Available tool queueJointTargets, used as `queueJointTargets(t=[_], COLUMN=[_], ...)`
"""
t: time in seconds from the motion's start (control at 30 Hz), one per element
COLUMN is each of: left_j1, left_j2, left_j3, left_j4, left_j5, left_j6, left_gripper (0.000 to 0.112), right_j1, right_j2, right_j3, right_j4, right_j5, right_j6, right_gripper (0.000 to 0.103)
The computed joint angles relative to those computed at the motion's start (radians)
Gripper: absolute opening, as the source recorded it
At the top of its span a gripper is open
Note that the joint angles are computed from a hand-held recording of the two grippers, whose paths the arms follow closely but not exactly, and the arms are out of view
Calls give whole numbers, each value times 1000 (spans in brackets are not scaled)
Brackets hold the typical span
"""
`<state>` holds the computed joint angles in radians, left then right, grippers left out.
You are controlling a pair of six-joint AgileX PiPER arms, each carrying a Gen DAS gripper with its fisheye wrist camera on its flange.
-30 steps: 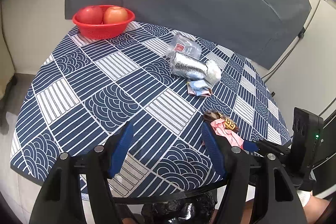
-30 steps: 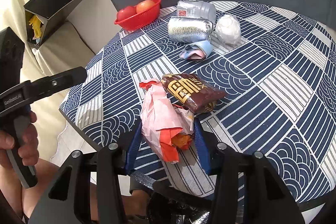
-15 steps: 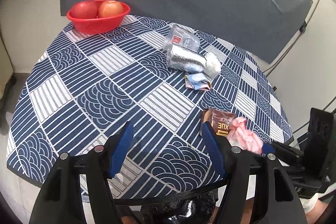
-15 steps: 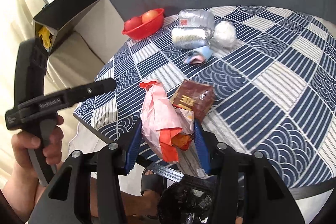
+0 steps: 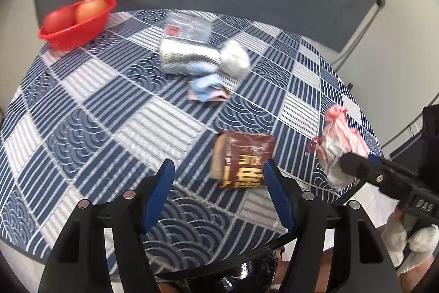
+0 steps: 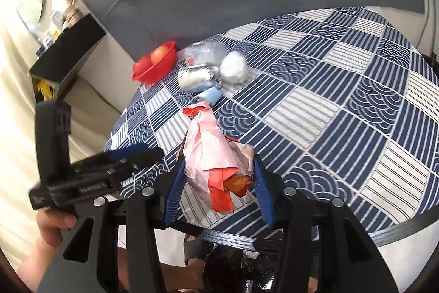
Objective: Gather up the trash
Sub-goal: 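Grasp the pink-and-red wrapper with the right tool while the left grasps the brown XUE box, then lift the wrapper and brown box and carry them over the bin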
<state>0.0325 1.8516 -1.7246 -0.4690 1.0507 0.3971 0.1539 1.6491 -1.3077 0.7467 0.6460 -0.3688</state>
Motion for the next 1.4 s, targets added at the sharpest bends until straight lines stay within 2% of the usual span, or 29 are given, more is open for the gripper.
queueJointTargets(t=[0.37, 0.53, 0.93, 1.2, 1.4], left_j1=[-128, -166, -165, -169, -145], left_j2=[87, 94, 130, 120, 66], left_j3=[-92, -94, -137, -118, -52], left_j4=[129, 211, 267, 287, 241], left_j5=[7, -21, 7, -14, -53], left_j6=[-98, -138, -206, -207, -184], left_gripper=[65, 63, 63, 62, 62], right_j1=[-81, -76, -64, -63, -51], right_j2=[-22, -8, -3, -1, -4], right_j3=[21, 7, 11, 8, 17], right_j4=[54, 41, 35, 35, 24], right_j5=[22, 40, 41, 40, 36], right_j6=[3, 17, 22, 25, 34], right_gripper=[48, 48, 48, 48, 48])
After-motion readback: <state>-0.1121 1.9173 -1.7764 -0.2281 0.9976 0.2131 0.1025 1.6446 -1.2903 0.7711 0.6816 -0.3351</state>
